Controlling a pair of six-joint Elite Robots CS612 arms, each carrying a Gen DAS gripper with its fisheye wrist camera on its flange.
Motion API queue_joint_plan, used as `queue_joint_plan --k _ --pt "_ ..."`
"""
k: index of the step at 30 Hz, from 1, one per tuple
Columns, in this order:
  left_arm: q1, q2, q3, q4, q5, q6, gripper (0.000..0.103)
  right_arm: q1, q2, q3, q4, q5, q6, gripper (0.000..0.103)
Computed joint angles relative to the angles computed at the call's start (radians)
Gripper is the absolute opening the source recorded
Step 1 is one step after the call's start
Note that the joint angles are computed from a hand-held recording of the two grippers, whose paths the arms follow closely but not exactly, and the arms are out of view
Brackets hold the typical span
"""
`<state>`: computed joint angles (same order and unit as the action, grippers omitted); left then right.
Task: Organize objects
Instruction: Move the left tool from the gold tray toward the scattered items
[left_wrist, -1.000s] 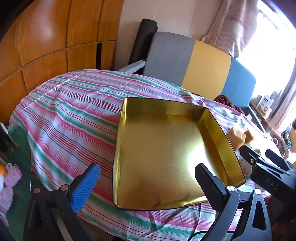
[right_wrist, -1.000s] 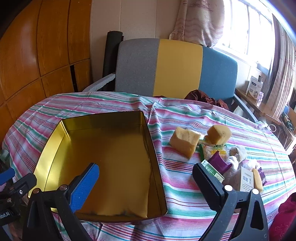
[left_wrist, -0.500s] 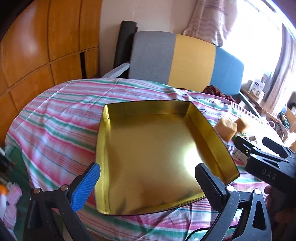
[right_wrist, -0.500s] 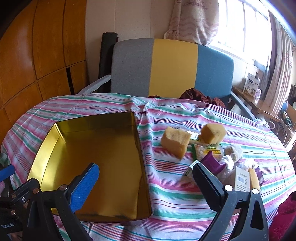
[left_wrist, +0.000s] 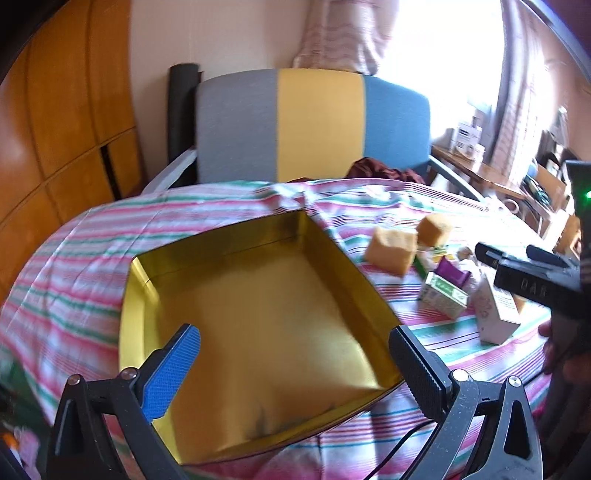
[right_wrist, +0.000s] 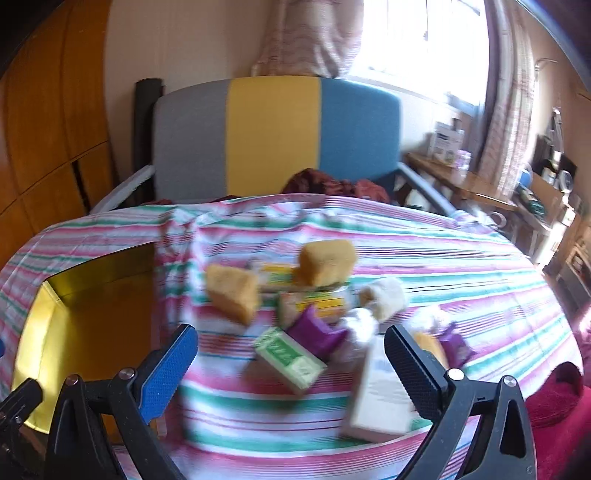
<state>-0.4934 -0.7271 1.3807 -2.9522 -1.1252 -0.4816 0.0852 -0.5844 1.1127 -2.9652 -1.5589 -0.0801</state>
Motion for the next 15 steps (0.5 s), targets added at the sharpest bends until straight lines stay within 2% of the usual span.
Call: queue_joint_plan --k 6,11,15 --pt "-0.014 0.041 -0.087 0.06 -0.009 0.086 0.103 -0.042 0.006 -0.019 0.004 -0.08 0.019 0.103" --pt "-0.022 0.075 -0.156 0.091 -0.038 0.139 0.103 -0.074 0.032 -0.054 0.042 -0.094 0.086 0.103" --pt "-0.028 0.101 -0.209 0.124 -0.057 0.184 0.103 -0.098 0.039 -0.061 0.072 -0.063 0.194 0.103"
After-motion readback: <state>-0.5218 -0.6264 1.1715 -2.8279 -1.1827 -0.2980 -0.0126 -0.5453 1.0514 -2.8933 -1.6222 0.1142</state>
